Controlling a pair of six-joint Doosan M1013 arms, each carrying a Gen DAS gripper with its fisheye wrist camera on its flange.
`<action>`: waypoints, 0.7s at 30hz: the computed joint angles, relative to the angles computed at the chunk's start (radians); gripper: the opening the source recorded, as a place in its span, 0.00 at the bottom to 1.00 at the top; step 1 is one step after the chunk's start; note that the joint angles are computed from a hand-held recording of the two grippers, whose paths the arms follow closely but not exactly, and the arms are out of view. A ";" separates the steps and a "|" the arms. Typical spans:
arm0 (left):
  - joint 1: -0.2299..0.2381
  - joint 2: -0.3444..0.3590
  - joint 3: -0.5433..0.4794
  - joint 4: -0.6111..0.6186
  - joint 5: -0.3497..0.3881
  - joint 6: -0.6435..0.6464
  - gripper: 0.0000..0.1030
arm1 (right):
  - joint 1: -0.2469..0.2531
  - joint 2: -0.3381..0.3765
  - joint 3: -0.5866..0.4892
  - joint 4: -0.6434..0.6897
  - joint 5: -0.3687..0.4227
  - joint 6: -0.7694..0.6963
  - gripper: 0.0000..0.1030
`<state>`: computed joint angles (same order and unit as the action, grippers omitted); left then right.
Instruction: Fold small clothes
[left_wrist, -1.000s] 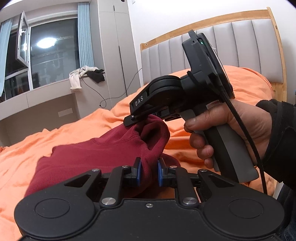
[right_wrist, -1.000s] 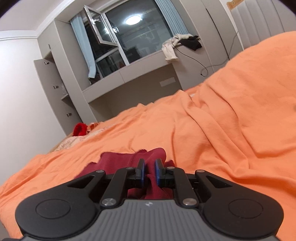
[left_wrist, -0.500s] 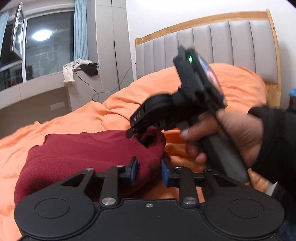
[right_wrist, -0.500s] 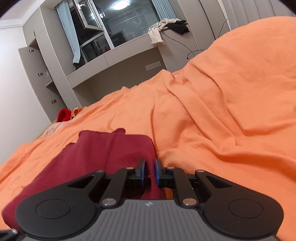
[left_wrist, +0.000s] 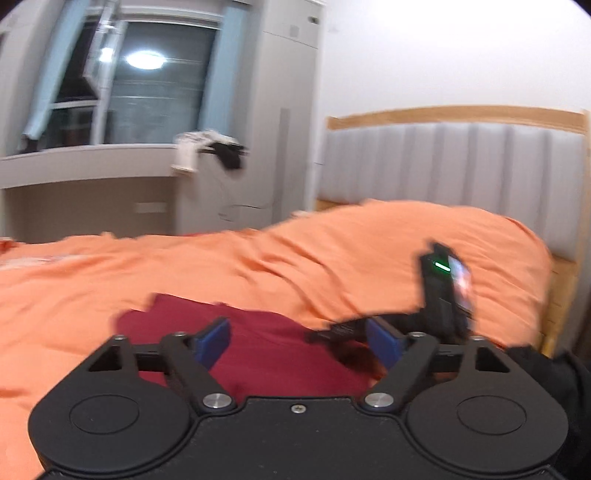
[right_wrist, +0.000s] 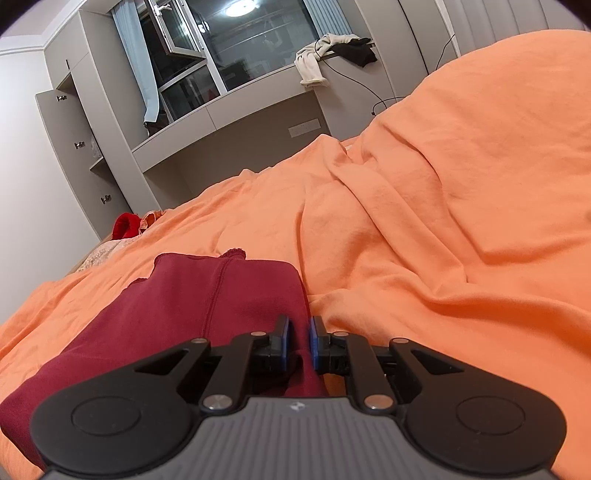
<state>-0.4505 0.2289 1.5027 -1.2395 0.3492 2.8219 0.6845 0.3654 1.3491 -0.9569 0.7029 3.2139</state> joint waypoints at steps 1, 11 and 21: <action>0.001 0.000 -0.001 0.014 -0.031 -0.026 0.92 | 0.000 0.000 0.002 -0.002 -0.001 0.002 0.13; 0.049 0.043 -0.080 0.655 -0.035 -0.846 0.96 | 0.002 0.003 0.001 -0.008 0.009 -0.001 0.14; 0.084 0.072 -0.073 0.656 0.107 -0.895 1.00 | 0.002 -0.015 0.022 -0.005 -0.005 0.039 0.56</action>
<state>-0.3663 0.3014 1.4292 -0.5834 0.4558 1.9267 0.6867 0.3504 1.3712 -0.9617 0.6981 3.2528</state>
